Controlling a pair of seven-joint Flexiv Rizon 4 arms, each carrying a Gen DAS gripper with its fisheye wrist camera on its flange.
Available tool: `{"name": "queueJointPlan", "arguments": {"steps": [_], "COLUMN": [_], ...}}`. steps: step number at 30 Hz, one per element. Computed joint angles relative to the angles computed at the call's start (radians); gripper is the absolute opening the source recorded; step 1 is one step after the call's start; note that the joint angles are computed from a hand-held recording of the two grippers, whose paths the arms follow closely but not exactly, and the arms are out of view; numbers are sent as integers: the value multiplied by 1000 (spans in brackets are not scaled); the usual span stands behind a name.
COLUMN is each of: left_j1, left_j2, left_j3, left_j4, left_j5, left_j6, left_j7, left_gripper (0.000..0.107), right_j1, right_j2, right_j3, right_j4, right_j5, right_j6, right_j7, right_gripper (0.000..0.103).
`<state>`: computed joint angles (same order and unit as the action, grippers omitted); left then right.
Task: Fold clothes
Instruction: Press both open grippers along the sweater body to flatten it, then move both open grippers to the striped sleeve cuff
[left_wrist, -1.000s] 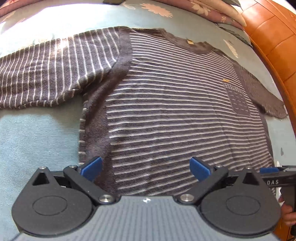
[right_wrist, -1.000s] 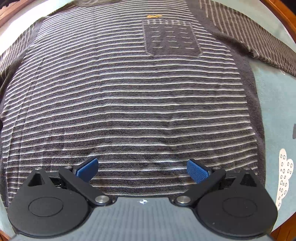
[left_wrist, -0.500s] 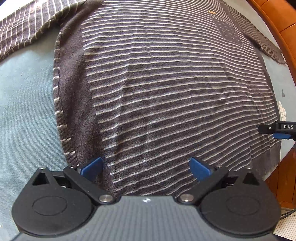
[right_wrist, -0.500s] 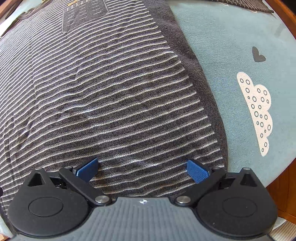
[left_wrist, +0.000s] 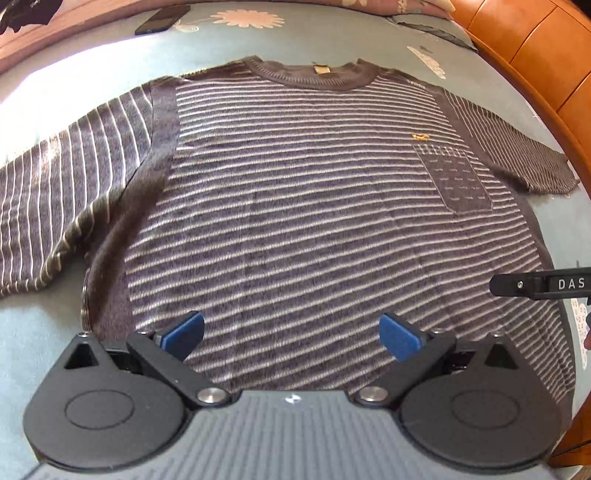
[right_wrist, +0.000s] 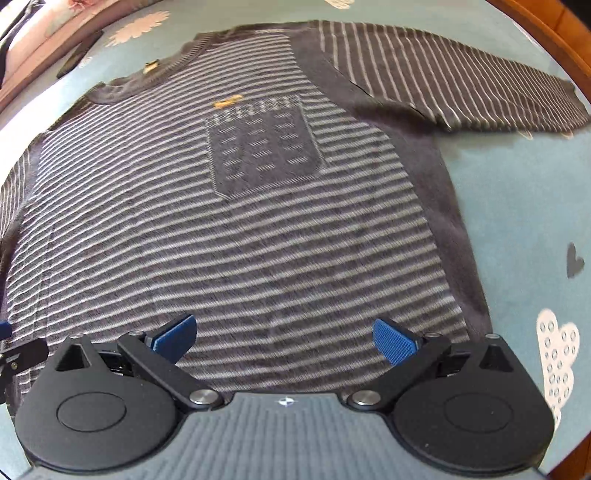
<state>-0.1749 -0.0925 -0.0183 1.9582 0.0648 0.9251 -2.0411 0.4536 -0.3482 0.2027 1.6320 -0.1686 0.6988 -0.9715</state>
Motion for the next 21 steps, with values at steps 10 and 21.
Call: {"name": "queueJointPlan", "arguments": {"steps": [10,21], "left_j1": [-20,-47], "left_j2": [-5,26], "left_j3": [2,-21], "left_j4": [25,38], "left_j5": [37,164], "left_j6": [-47,-92], "left_j7": [-36,-134], "left_gripper": [101,102], "right_j1": [33,61], "right_j2": [-93,-81], "right_j3": [-12,-24], "right_j4": [-60,2], "right_j5": [-35,-137], "right_j6": [31,66], "right_j7": [-27,-41], "right_gripper": [103,103]}}
